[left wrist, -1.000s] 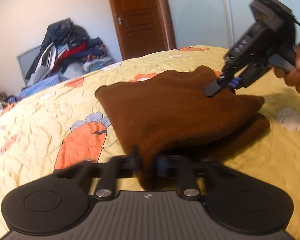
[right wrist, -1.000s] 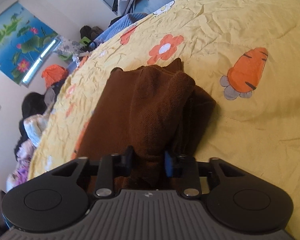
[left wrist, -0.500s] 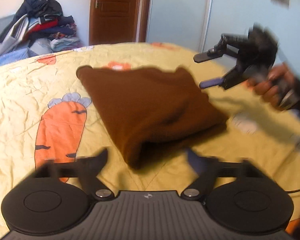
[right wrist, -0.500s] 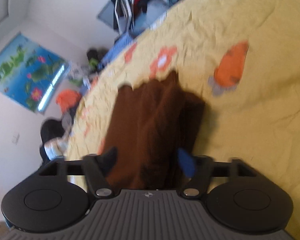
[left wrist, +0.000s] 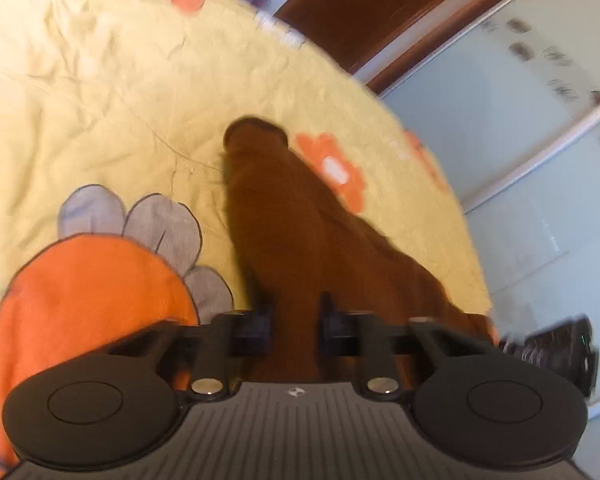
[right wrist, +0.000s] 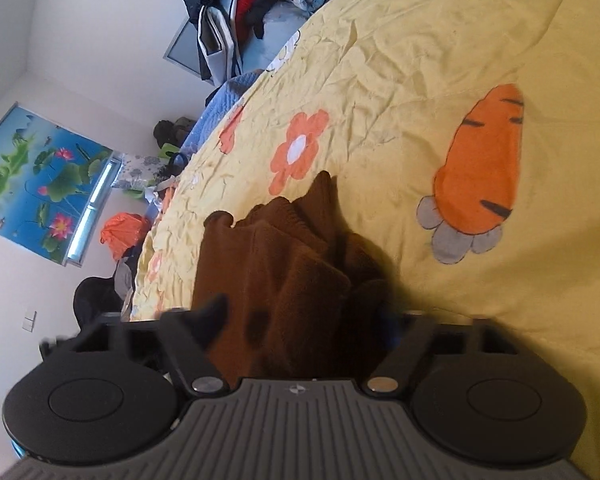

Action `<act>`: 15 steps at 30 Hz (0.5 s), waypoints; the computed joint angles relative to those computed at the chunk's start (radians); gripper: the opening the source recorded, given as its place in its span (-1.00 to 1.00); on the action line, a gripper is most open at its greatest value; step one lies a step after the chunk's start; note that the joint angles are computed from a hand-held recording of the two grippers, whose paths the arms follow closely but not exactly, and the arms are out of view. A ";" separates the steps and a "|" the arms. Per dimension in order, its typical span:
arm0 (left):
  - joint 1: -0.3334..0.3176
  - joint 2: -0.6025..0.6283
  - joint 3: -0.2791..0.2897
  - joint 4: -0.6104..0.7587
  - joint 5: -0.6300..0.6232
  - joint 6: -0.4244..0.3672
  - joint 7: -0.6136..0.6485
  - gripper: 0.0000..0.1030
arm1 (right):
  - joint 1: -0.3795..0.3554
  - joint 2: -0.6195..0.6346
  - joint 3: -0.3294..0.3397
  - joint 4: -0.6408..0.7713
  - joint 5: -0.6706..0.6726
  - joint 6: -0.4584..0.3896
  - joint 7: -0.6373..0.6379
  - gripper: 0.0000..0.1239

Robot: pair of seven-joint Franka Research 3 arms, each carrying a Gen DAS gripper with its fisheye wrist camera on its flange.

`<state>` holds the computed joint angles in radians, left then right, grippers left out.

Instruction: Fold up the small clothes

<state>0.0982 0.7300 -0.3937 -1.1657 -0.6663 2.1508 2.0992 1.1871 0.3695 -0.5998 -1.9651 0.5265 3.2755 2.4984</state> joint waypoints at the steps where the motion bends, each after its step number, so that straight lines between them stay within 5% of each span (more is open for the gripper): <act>1: -0.007 0.001 0.001 0.003 0.005 0.021 0.013 -0.70 | -0.005 0.012 0.002 0.015 -0.002 -0.024 -0.004 -0.42; 5: 0.034 -0.080 -0.040 -0.101 -0.043 0.138 0.209 -0.76 | 0.108 0.059 -0.126 0.033 -0.041 -0.016 0.026 -0.43; 7: 0.053 -0.109 -0.051 -0.126 -0.088 0.186 0.298 -0.77 | 0.091 0.071 -0.113 0.065 -0.052 0.010 -0.005 -0.43; 9: 0.044 -0.113 -0.044 -0.105 -0.107 0.252 0.348 -0.77 | 0.001 0.086 -0.026 0.121 -0.056 0.054 -0.043 -0.43; 11: 0.005 -0.080 -0.008 -0.042 -0.060 0.301 0.318 -0.72 | -0.091 0.127 0.050 0.208 -0.065 0.061 -0.070 -0.43; 13: -0.047 -0.019 0.041 0.046 0.039 0.331 0.236 -0.64 | -0.155 0.191 0.084 0.307 -0.070 0.025 -0.049 -0.20; 15: -0.063 0.010 0.100 0.109 0.142 0.234 0.068 -0.63 | -0.125 0.261 0.012 0.387 -0.011 -0.076 -0.013 0.08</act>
<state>0.0356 0.7401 -0.2938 -1.0568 -0.5242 2.3848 2.1669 1.0617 0.6310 -0.5874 -1.5779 0.5157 3.1995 2.4854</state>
